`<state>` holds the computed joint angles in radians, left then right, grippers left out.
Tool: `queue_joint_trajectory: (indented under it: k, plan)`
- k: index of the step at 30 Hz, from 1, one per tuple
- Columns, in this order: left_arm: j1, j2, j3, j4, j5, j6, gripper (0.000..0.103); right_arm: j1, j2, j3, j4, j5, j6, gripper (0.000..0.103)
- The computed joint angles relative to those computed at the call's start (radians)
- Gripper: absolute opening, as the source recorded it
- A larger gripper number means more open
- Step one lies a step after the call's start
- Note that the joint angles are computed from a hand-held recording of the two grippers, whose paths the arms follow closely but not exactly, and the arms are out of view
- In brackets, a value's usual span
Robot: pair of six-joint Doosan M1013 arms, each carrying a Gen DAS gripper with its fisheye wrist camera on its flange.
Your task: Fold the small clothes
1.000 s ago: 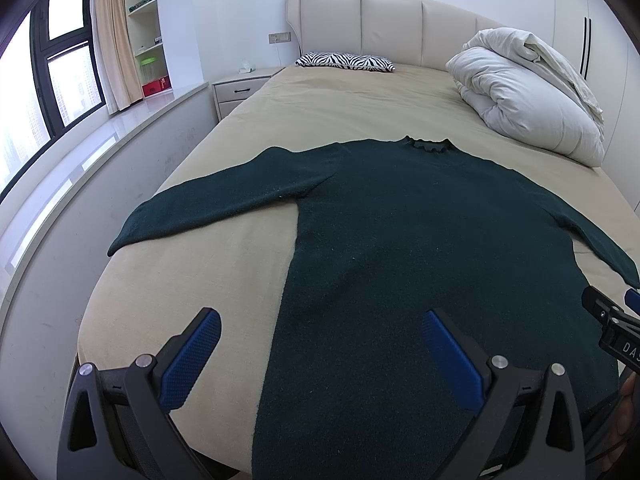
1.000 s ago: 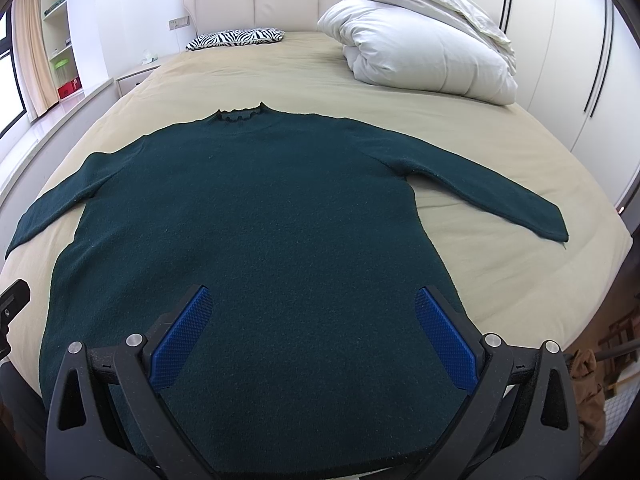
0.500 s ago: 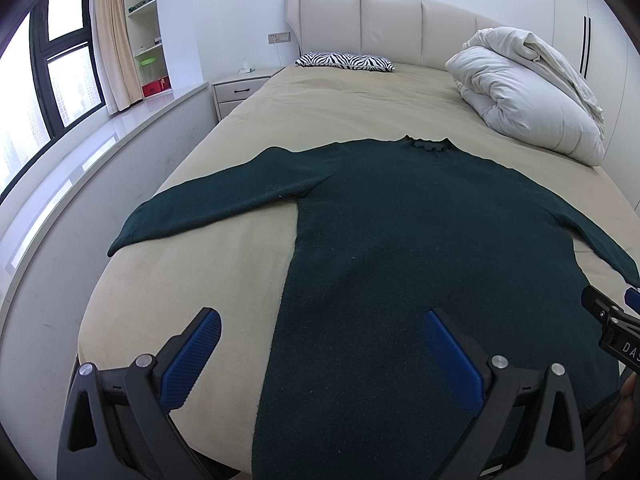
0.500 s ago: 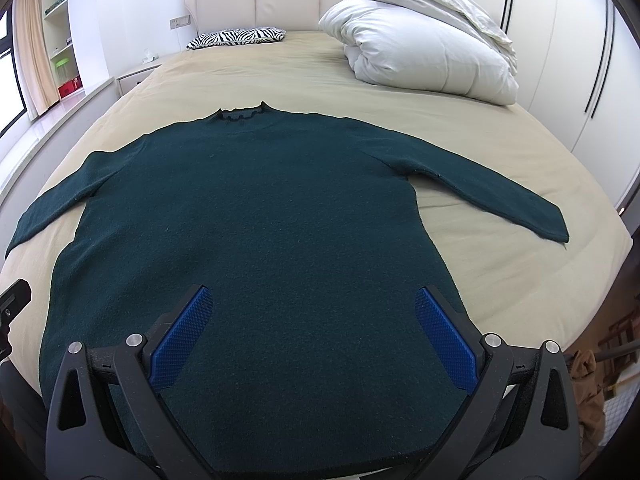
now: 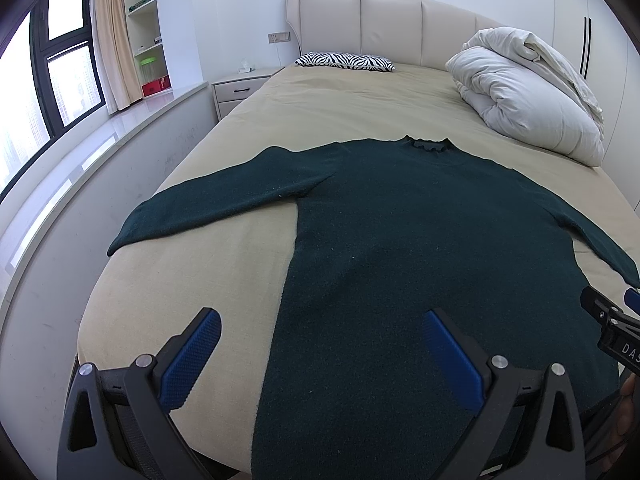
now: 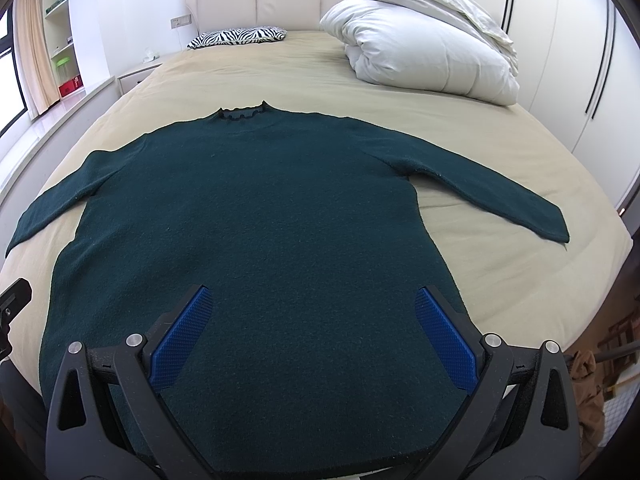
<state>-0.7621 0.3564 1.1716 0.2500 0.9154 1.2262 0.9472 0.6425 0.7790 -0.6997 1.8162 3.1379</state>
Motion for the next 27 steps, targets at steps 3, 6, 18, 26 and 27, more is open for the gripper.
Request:
queue_joint_trajectory:
  k: [3,6,18,26,27]
  plan:
    - [-0.001,0.0,0.0,0.001,0.0,-0.001,0.103,0.0,0.0,-0.001,0.0,0.001,0.0,0.103]
    - [0.0,0.0,0.0,0.001,0.0,-0.001,0.103,0.0,0.0,-0.002,0.001,0.001,-0.001,0.103]
    - [0.0,0.0,0.0,-0.001,0.001,0.0,0.103,-0.002,0.0,-0.002,0.003,0.0,-0.001,0.103]
    - [-0.003,-0.001,0.004,0.004,-0.002,-0.005,0.103,-0.002,-0.001,-0.001,0.004,-0.001,0.0,0.103]
    - [-0.002,0.0,0.003,-0.006,-0.001,-0.003,0.103,-0.001,-0.001,0.001,0.005,-0.002,0.002,0.103]
